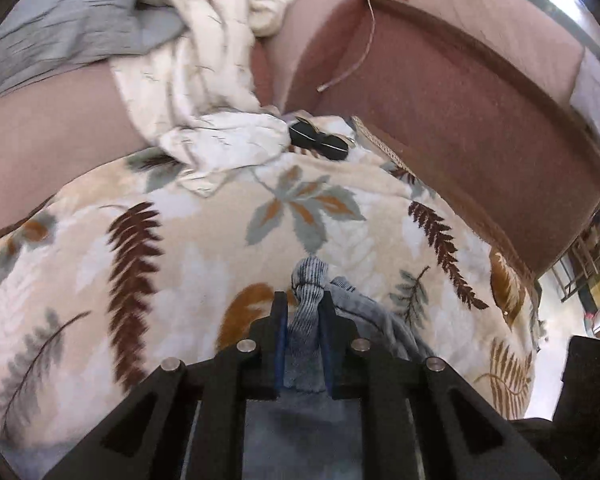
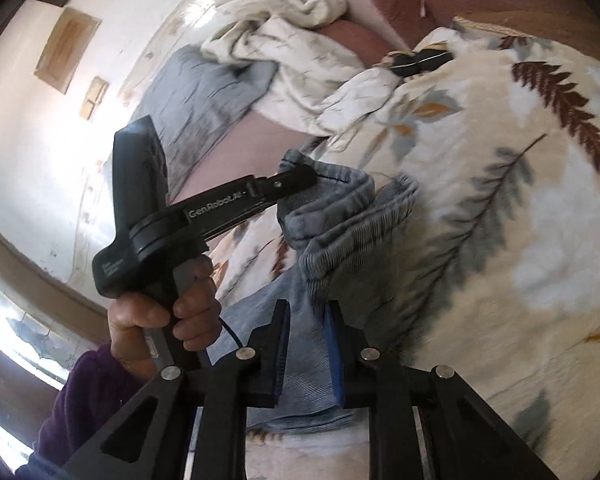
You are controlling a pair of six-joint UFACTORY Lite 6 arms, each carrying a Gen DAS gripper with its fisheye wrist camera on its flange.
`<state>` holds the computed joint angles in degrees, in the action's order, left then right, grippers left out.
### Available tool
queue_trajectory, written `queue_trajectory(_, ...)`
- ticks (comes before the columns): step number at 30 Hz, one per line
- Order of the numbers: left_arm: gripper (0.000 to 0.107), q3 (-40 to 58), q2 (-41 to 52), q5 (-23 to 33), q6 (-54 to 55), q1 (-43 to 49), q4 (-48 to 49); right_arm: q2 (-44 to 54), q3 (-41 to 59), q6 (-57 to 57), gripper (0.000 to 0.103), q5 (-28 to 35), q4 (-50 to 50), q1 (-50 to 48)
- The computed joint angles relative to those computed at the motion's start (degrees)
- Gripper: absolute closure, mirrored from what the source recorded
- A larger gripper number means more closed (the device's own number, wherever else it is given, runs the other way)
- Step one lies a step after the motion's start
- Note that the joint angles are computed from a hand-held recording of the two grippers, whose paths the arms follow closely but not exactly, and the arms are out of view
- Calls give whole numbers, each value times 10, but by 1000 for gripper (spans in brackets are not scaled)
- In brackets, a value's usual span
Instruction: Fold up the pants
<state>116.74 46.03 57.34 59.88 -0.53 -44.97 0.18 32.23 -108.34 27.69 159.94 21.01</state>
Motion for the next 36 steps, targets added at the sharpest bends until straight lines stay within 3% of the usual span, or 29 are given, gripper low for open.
queue_trajectory(6,93,-38,-43,48,53,87,-44,21,44,-51,84,-29,51,66)
queue_trajectory(9,93,-45,-50,63,58,113,-34,29,46,-17,83,-25,27,52)
queue_trajectory(13,93,-74,-69,41,64,108,-14,6,-11,126,80,19,-77,-33)
queue_trajectory(15,88,-70,-63,24,44,86,-3,-16,-56,200,60,56,-134,-91)
queue_trajectory(16,79,-58,-53,25,31,77,4,-26,-81,222,47,79,-146,-118)
queue_trajectory(17,64,-43,-41,24,13,66,11,-33,-97,234,45,92,-154,-138)
queue_trajectory(19,53,-20,-19,5,-18,39,22,-36,-122,276,45,125,-218,-193)
queue_trajectory(23,53,93,66,7,-99,-12,70,24,-132,347,43,190,-309,-274)
queue_trajectory(25,53,142,104,13,-130,-34,92,36,-125,357,43,189,-329,-292)
queue_trajectory(29,53,189,144,5,-160,-70,138,93,-77,348,39,181,-335,-284)
queue_trajectory(31,53,236,179,26,-182,-76,159,111,-69,340,38,184,-316,-278)
queue_trajectory(34,53,329,244,78,-211,-76,170,108,-56,333,27,169,-292,-259)
queue_trajectory(36,53,284,224,58,-201,-83,172,115,-43,322,27,161,-265,-243)
